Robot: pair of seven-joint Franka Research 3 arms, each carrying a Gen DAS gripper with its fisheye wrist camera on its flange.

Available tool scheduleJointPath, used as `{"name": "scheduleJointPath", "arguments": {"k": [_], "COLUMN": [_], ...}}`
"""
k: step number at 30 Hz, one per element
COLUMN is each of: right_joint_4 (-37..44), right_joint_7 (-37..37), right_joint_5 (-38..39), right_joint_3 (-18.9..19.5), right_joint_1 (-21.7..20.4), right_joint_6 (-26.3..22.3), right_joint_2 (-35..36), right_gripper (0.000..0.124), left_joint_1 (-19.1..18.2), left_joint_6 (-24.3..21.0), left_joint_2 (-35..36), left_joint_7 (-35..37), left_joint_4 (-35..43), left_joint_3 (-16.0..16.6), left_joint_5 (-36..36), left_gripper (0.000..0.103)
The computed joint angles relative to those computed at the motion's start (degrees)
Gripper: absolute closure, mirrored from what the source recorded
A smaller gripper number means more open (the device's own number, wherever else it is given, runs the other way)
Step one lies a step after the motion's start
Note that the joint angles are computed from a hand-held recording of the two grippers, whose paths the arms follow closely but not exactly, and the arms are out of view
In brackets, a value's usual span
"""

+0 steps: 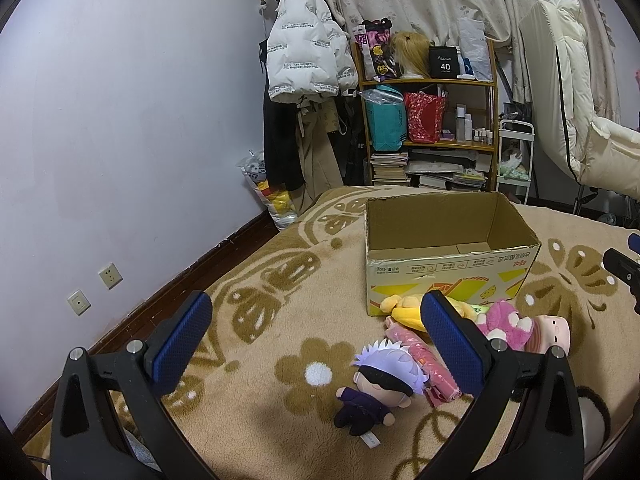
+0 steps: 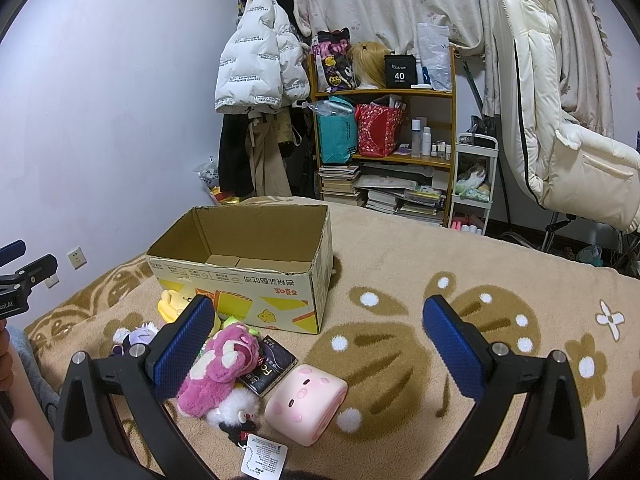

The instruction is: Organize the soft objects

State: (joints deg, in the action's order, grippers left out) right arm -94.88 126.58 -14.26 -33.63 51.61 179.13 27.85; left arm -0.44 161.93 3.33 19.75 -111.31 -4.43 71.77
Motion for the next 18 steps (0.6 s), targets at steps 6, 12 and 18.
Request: {"name": "scheduleJointPath", "arguments": {"k": [6,12,18], "right_joint_4": [0.08,0.04,0.08], "right_joint_7": [-0.10,-0.07,-0.63], "right_joint_5": [0.10,0.16,0.46], "right_joint_3": [-0.01,0.00,0.42], "right_joint_1": [-0.01,-0.05,-0.39], "right_joint_6": [-0.09,0.04,0.01], "right_joint_2": [0.07,0.09,0.07], "right_gripper": [0.021,0.021,0.021], "left_joint_1": [0.02,-0.04,-0.07], "left_joint_6": [0.07,-0.02,0.02], "left_joint_2": [0.05,0.26,0.27], "left_joint_7": [-0.02,-0.25,-0.15], "left_joint_4": [0.03,0.19,0.19], "left_joint_3": [0.03,0.08,0.12], "left_joint_5": [0.05,0.31,0.19], "left_gripper": [0.000,0.000,0.000]}}
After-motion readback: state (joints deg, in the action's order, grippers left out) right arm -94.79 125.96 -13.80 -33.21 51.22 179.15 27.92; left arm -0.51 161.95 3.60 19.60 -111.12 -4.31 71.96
